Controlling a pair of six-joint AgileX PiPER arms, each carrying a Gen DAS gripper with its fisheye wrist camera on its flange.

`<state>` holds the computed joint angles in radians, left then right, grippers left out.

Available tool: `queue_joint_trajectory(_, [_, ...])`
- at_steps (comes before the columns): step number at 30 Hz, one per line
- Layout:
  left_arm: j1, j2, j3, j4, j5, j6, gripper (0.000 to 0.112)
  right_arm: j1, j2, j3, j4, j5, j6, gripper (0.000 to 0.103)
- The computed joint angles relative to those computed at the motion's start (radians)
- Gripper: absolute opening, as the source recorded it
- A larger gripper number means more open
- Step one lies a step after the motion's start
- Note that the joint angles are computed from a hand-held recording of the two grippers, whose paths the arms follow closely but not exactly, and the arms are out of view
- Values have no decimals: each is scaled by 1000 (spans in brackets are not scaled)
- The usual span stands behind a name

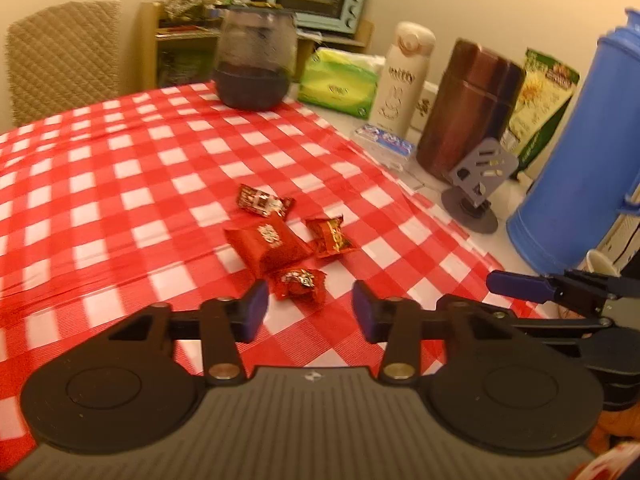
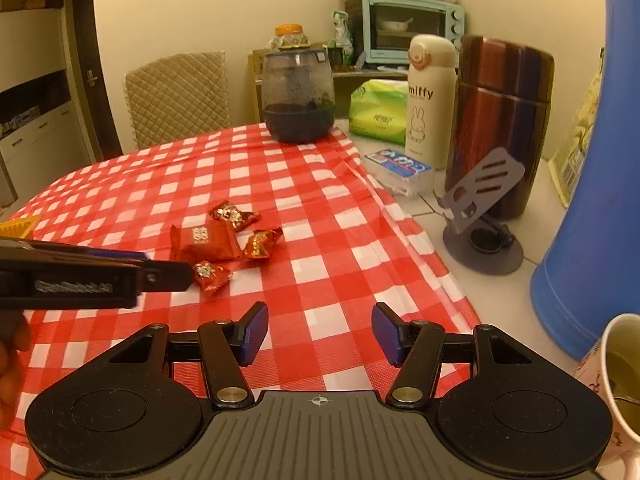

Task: Organize snacks
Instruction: 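Grasp a red-gold wrapped candy with left tool while right tool grasps another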

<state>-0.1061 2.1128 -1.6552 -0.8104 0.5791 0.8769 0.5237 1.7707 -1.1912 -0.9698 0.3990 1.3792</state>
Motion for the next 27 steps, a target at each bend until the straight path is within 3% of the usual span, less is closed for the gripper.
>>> queue_joint_trajectory(6, [-34,54,-29,-1,-75,45,40,-20,14,15,-8,-33,12,59])
queue_joint_trajectory(10, [-46,96,-75,13,-77,47,40,-27,23,18,-15,-38,25,59])
queue_joint_trajectory(13, [-63,106,-79,80,-99,23,27,-28,28,17,-24,-37,34,58])
queue_joint_trajectory(16, [-64,90,-59,110,-110,6,22,-29,38,7,-26,-42,37,58])
queue_joint_trajectory(27, [7,-26,-1,221,-93,-157,21,-28,122,-136,46,-94,-83,58])
